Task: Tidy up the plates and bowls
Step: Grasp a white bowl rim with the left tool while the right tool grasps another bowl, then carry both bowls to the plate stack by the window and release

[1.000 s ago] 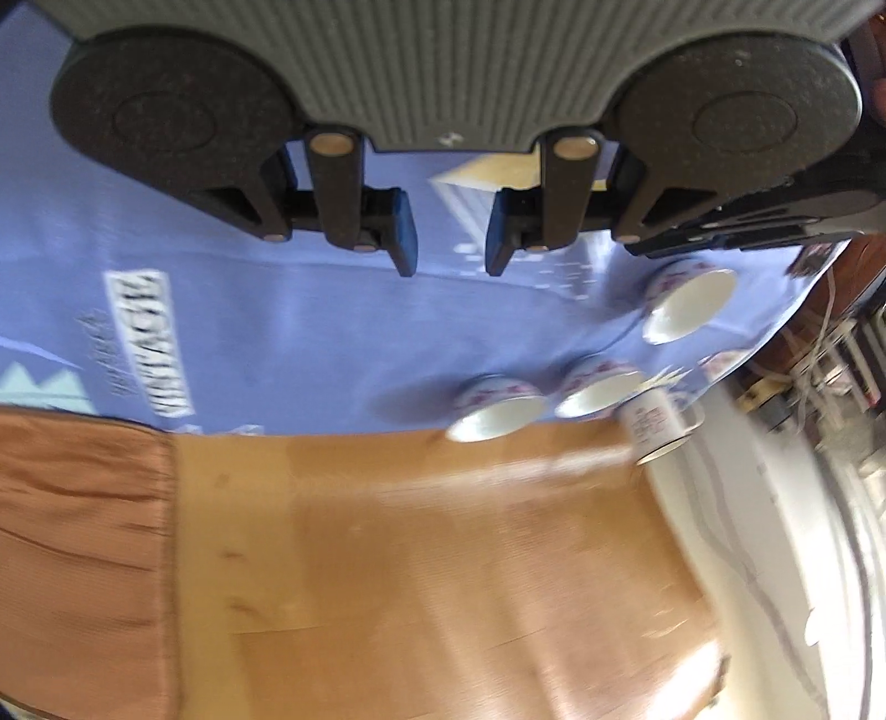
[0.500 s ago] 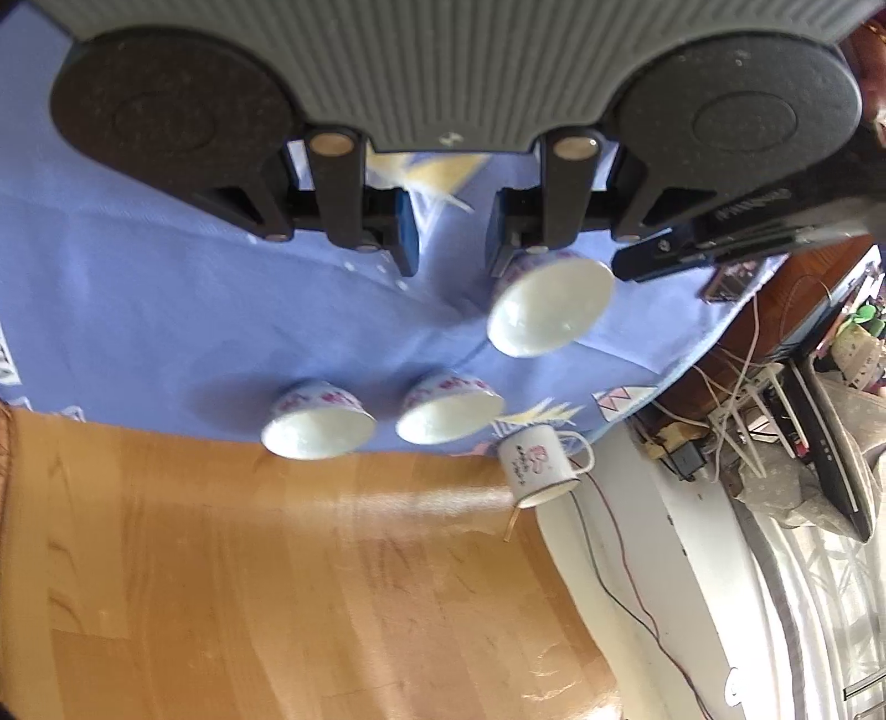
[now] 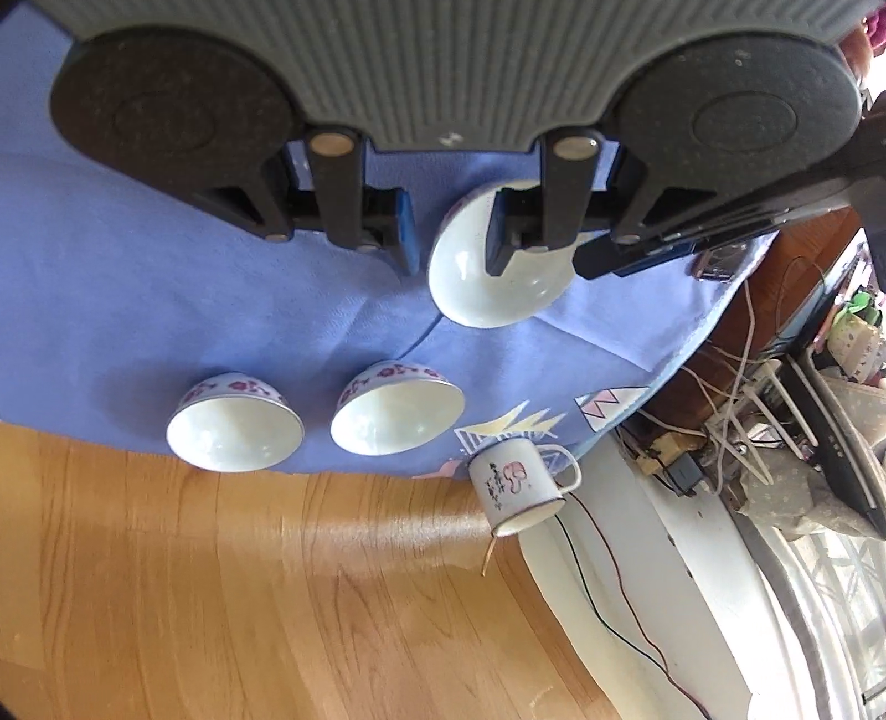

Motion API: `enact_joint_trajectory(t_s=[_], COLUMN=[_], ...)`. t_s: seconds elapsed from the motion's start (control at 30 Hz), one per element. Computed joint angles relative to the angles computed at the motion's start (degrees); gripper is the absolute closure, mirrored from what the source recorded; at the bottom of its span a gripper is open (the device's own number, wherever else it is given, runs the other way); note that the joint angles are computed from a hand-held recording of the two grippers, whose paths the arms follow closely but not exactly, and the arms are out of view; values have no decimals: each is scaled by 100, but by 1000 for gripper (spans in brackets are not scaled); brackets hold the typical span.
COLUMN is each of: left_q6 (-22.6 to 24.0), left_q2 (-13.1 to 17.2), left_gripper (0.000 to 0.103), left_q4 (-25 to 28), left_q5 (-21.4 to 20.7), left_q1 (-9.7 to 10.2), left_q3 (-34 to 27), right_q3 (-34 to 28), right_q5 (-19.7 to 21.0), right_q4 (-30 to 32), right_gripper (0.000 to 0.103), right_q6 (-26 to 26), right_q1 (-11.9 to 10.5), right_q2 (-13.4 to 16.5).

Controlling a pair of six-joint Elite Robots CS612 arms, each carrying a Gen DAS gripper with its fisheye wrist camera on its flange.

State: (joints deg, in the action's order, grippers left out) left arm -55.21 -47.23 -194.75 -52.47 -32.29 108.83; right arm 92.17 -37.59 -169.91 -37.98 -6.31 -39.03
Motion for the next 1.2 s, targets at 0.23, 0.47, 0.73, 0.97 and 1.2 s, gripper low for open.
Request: enact_joint_trajectory(t_s=[0.23,0.47,0.73,0.97,1.2], left_q6=[-256,-60,717,1283,1702], left_q2=[83,122,308,594,925], left_gripper=[94,95,95,95,95], left_q4=[201,2,111,431,976], left_q5=[-433,-611,-1057,-1522,-1955], left_q1=[109,-81,-319,-455,-556], left_q3=[-167,-309,-927,-1669,-2484], right_q3=[-154,118,269,294,190], right_q5=[-217,-85,68,-106,-294], right_q4=[372,-554,-1921,-2843,-3341], right_gripper=[94,96,96,96,96], right_q6=[56,308,1376,2259,3095], right_q1=[72,-177,-711,-1117,-1455], right_q2=[72,58,210,333,489])
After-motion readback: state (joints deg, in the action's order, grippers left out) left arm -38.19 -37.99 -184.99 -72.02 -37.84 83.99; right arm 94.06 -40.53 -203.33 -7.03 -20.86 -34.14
